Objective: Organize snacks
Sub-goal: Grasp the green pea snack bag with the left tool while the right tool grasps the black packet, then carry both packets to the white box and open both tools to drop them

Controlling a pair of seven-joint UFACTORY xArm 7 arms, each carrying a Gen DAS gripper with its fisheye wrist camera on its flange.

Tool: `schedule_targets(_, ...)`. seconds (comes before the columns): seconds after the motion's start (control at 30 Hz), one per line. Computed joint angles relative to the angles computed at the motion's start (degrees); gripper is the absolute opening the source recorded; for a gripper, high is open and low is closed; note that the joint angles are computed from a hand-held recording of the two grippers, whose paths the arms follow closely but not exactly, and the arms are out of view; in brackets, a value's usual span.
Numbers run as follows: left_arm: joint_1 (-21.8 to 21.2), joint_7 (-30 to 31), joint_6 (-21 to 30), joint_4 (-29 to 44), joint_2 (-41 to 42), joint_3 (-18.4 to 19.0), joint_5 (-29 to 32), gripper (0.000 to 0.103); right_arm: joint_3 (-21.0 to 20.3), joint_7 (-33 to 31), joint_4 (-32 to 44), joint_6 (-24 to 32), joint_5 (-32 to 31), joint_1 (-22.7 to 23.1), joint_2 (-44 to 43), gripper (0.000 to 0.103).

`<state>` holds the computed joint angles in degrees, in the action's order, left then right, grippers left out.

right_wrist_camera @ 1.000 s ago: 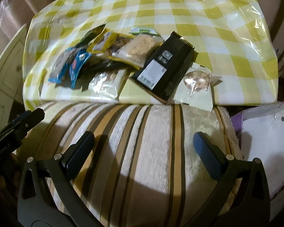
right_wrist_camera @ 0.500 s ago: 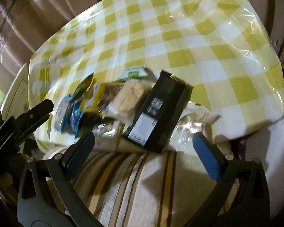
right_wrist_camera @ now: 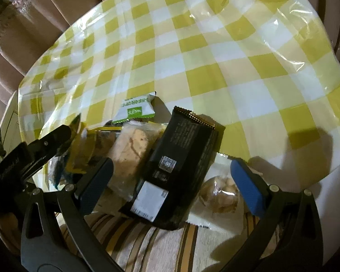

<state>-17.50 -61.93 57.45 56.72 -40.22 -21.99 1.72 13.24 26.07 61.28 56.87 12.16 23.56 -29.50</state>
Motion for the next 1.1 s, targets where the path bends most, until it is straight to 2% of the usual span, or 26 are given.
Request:
schedule_targets(0.07, 0.2, 0.3, 1.1, 0.4, 0.4, -0.6, 0.9, 0.053, -0.3, -0.5, 0.1, -0.1, 0.7, 0.4, 0.9, 0.101)
schedule_targets(0.17, 0.1, 0.6, 1.2, 0.2, 0.0, -0.7, 1.3, 0.053, -1.0, -1.6, 0.1, -0.1, 2.3, 1.1, 2.1, 0.093)
schedule_targets(0.33, 0.2, 0.8, 0.9, -0.3, -0.8, -0.9, 1.9, 0.053, -1.7, -2.8, -0.5, -1.7, 4.8, 1.5, 2.6, 0.088)
schedule_targets(0.43, 0.5, 0.4, 0.4, -0.7, -1.8, -1.1, 2.2, 0.053, -1.4, -3.3, -0.5, -2.4, 4.7, 1.6, 2.5, 0.077)
schedule_targets(0.53, 1.0, -0.2, 0.5, -0.8, -2.6, -1.6, 2.6, 0.053, -1.6, -3.7, -0.8, -3.0, 5.1, 1.8, 2.5, 0.055)
schedule_targets(0.67, 1.1, 0.0, 0.4, -0.8, -3.0, -1.9, 2.7, 0.053, -1.6, -3.3, -0.8, -2.7, 5.2, 1.6, 2.2, 0.056)
schedule_targets(0.8, 1.2, -0.2, 0.6, -0.7, -3.4, -2.4, 2.8, 0.053, -0.7, -2.7, 0.7, 0.8, 3.3, 1.4, 2.1, 0.071)
schedule_targets(1.03, 1.5, -1.0, 1.7, -0.6, -5.9, -3.7, 3.2, 0.053, -0.3, -4.0, 1.0, 4.4, 3.5, 2.3, 2.5, 0.071)
schedule_targets(1.07, 1.6, -1.3, 1.9, -0.6, -6.3, -3.9, 3.1, 0.053, -0.4, -4.1, 0.9, 4.5, 3.8, 2.3, 2.6, 0.069)
schedule_targets(1.1, 1.6, -1.4, 2.0, -0.7, -6.7, -4.0, 3.0, 0.053, -0.2, -3.6, 0.6, 4.4, 3.4, 2.0, 2.3, 0.06)
